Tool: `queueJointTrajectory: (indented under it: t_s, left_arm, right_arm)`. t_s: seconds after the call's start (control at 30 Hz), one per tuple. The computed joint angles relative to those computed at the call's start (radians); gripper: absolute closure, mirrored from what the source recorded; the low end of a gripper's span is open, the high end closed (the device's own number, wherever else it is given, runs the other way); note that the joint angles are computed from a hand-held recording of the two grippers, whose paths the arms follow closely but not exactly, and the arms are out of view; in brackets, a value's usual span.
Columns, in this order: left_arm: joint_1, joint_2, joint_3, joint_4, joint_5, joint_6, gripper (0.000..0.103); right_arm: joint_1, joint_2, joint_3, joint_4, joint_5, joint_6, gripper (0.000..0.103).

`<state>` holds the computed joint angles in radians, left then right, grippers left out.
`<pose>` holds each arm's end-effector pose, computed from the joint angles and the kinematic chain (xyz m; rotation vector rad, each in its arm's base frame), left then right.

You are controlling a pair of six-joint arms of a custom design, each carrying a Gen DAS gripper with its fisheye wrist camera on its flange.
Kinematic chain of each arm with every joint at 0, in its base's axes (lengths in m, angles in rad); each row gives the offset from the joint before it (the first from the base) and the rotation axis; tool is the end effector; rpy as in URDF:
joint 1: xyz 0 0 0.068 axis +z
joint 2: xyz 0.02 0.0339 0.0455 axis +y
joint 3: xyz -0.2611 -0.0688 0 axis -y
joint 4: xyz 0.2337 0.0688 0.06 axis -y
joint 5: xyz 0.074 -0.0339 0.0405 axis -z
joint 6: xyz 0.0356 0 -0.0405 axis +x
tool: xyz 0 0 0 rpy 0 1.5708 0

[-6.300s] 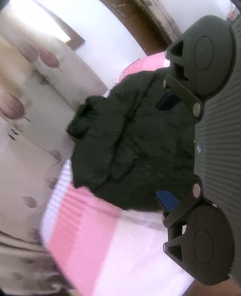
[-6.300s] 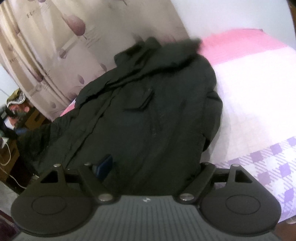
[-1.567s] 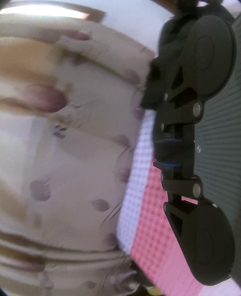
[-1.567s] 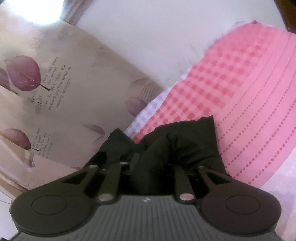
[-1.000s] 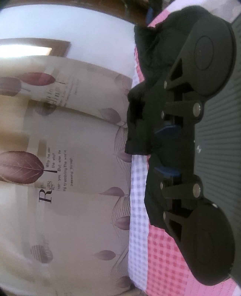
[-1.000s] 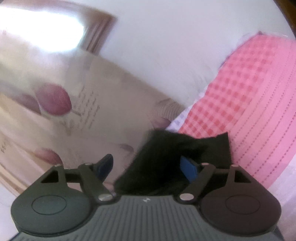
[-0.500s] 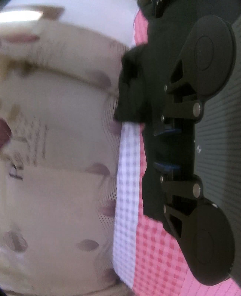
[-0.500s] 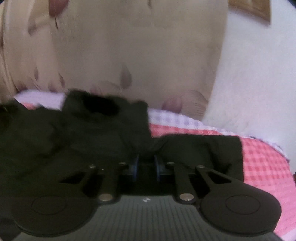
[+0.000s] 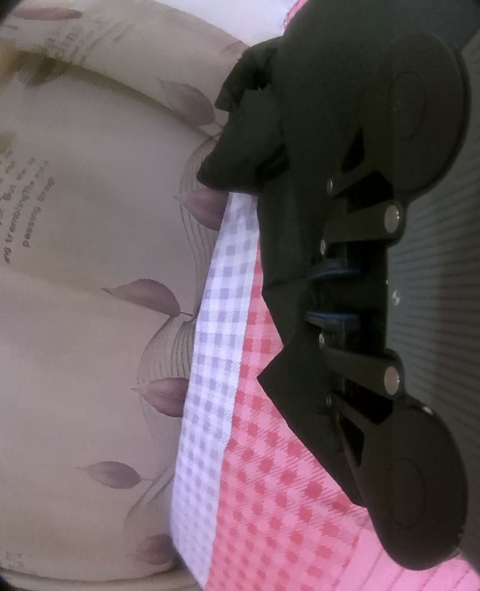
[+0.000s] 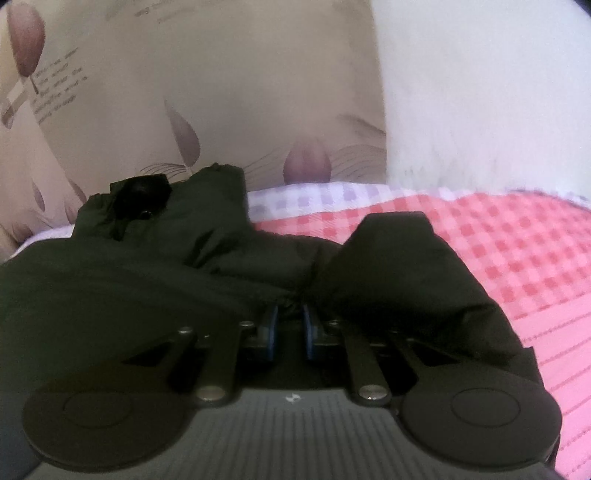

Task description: Fold large clothes

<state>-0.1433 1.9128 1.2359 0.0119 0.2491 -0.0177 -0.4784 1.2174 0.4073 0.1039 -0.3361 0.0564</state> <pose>0.4072 -0.0676 0.1929 0.2759 2.2195 -0.3660 0.1972 -0.0891 0.1607 0.4205 2.1947 0.1543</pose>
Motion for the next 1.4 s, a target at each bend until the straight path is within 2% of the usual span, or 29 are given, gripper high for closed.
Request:
queueJointTrajectory:
  t_s: [0.27, 0.67, 1.4]
  left_arm:
    - [0.016, 0.032, 0.040, -0.043, 0.029, -0.019, 0.079]
    - [0.013, 0.037, 0.048, -0.048, 0.024, -0.028, 0.079]
    - [0.005, 0.016, 0.014, -0.020, -0.007, 0.001, 0.079]
  right_arm:
    - [-0.010, 0.050, 0.024, 0.012, -0.018, 0.002, 0.091]
    - [0.148, 0.005, 0.008, 0.023, 0.234, -0.041, 0.091]
    - [0.217, -0.024, -0.013, 0.047, 0.350, -0.046, 0.091]
